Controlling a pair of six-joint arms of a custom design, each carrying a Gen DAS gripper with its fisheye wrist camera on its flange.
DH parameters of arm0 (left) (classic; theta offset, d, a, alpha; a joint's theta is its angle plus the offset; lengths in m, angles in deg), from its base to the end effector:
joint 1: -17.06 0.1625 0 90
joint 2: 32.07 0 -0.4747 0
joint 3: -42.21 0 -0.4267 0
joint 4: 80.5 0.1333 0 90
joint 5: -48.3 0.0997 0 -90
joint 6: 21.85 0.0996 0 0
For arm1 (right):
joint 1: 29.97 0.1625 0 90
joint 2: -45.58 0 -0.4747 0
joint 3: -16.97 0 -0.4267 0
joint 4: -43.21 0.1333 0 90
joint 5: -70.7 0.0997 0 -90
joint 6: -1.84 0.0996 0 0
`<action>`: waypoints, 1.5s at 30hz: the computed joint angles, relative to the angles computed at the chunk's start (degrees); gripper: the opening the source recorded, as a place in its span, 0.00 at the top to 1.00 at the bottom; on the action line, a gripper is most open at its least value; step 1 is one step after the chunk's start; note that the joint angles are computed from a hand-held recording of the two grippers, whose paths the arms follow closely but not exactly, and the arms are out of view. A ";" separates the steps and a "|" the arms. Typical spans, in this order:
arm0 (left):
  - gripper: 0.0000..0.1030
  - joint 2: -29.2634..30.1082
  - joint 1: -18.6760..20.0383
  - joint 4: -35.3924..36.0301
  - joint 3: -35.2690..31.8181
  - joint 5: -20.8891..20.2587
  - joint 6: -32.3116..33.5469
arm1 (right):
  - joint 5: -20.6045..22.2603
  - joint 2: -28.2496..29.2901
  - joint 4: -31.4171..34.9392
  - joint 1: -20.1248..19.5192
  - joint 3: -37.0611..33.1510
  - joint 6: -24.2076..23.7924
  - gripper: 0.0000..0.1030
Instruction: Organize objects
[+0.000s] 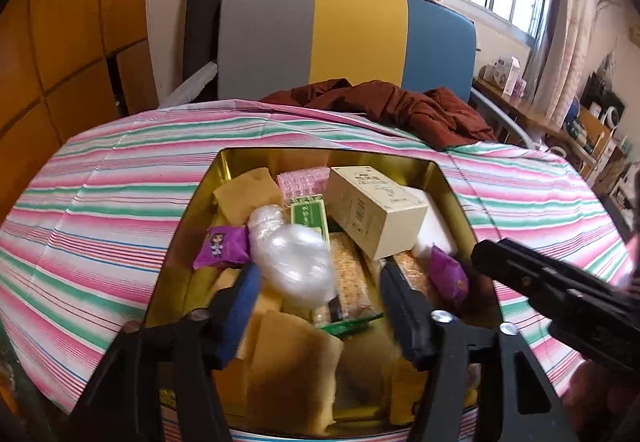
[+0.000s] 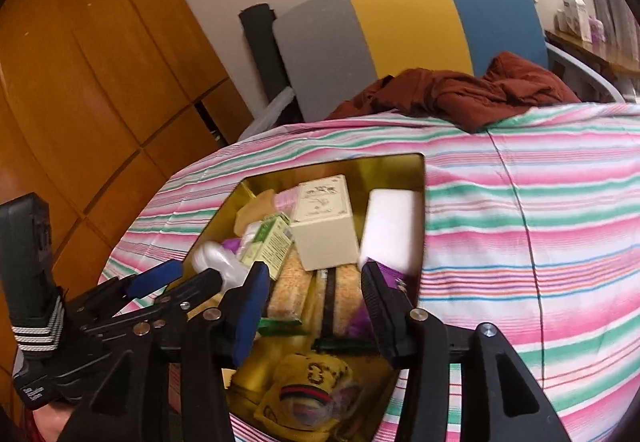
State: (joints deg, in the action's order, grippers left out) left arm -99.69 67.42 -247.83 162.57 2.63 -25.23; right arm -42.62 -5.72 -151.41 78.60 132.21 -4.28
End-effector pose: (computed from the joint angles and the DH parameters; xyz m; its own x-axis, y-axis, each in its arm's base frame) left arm -0.2006 -0.5602 0.2385 -0.7693 0.1907 -0.6098 0.5357 0.7127 -0.4529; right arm 0.2863 -0.5573 0.1453 -0.9215 -0.1242 0.3680 -0.3417 0.7097 -0.6161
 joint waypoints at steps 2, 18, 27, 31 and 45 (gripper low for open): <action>0.10 -0.66 -0.02 -1.38 0.47 -0.76 -1.13 | 0.02 -0.26 0.11 -0.29 0.29 0.77 0.53; 0.00 -1.38 -4.28 8.26 -0.45 19.76 -8.48 | -9.79 1.48 8.03 3.65 -3.46 -1.11 0.46; 0.00 -4.51 -4.89 17.41 -0.13 19.77 -15.36 | -20.15 3.44 11.02 6.33 -6.06 2.64 0.33; 0.00 -5.63 -4.83 20.18 -0.14 19.15 -18.24 | -21.04 3.75 11.14 6.70 -6.32 3.29 0.33; 0.00 -6.51 -4.48 26.54 -0.33 19.91 -21.14 | -23.33 5.09 11.48 8.10 -7.56 2.28 0.32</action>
State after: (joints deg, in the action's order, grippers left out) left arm -106.20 62.94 -221.30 162.24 22.53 -46.37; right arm -65.95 -0.63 -139.93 86.70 124.65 -2.01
